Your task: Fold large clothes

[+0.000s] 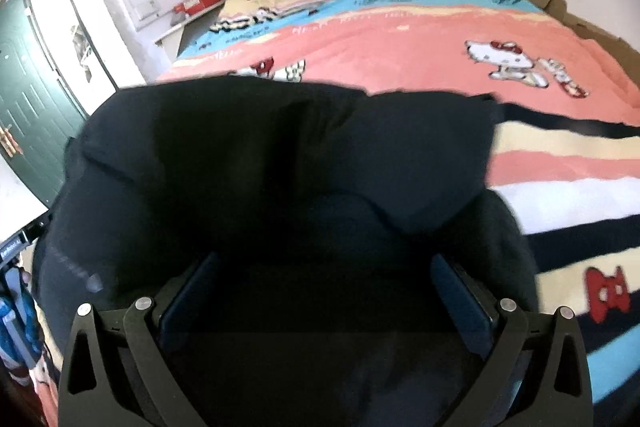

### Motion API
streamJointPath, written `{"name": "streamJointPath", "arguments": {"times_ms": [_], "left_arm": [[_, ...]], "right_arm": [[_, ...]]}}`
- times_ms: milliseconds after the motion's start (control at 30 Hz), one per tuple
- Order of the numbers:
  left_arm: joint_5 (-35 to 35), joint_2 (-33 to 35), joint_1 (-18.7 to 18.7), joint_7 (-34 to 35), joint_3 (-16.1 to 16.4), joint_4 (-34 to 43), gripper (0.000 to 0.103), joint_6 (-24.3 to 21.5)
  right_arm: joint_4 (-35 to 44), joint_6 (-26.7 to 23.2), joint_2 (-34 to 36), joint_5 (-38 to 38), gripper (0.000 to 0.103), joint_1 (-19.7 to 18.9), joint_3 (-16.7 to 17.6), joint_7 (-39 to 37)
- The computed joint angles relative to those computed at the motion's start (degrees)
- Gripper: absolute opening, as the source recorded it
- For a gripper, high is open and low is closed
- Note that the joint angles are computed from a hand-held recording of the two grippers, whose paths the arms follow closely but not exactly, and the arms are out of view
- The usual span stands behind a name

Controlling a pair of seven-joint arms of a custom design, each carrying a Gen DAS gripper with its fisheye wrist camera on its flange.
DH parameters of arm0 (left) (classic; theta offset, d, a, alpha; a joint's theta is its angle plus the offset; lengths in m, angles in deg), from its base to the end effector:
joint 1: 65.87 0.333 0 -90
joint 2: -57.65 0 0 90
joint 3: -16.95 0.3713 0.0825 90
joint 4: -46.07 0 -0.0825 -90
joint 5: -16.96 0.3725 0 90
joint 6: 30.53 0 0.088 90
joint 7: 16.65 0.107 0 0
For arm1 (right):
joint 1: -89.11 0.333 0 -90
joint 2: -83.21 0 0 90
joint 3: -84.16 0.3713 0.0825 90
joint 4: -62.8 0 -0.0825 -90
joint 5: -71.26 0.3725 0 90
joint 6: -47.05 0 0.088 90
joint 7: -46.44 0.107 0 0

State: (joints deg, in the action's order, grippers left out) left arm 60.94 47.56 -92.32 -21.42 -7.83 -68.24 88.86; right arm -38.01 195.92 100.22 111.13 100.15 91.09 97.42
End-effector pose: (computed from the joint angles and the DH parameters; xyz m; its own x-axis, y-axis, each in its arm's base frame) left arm 0.3373 -0.3942 0.6284 0.3700 -0.9172 0.1478 -0.6043 -0.3585 -0.7115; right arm 0.6571 0.1892 0.5135 0.5204 -0.8136 -0.2592 -0.7331 -0.2701 -0.6241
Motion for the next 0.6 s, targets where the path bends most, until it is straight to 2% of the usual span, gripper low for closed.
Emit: {"name": "streamJointPath", "arguments": {"times_ms": [100, 200, 367, 433, 500, 600], "left_arm": [[-3.34, -4.91, -0.03, 0.23, 0.8, -3.03, 0.066, 0.63], [-8.42, -9.83, 0.65, 0.4, 2.07, -8.05, 0.068, 3.27], [-17.19, -13.77, 1.54, 3.34, 5.38, -16.71, 0.069, 13.98], [-18.88, -13.97, 2.38, 4.2, 5.24, -18.88, 0.069, 17.1], [-20.03, -14.82, 3.32, 4.88, 5.28, -21.19, 0.08, 19.9], [-23.19, -15.51, 3.55, 7.19, 6.54, -24.78, 0.091, 24.96]], "right_arm": [[-0.76, -1.31, -2.22, 2.6, 0.102, -1.66, -0.35, -0.42], [-0.46, -3.83, -3.2, 3.59, 0.102, -3.23, -1.96, 1.21], [2.04, -11.32, -0.62, -1.05, 0.102, -4.9, -4.38, 7.27], [2.94, -14.98, 0.82, -0.89, 0.102, -5.96, -4.17, 7.78], [3.52, -17.2, 2.36, -1.84, 0.102, -6.2, -4.32, 9.39], [4.65, -21.09, 4.66, 2.02, 0.102, -8.09, -3.2, 9.18]]}}
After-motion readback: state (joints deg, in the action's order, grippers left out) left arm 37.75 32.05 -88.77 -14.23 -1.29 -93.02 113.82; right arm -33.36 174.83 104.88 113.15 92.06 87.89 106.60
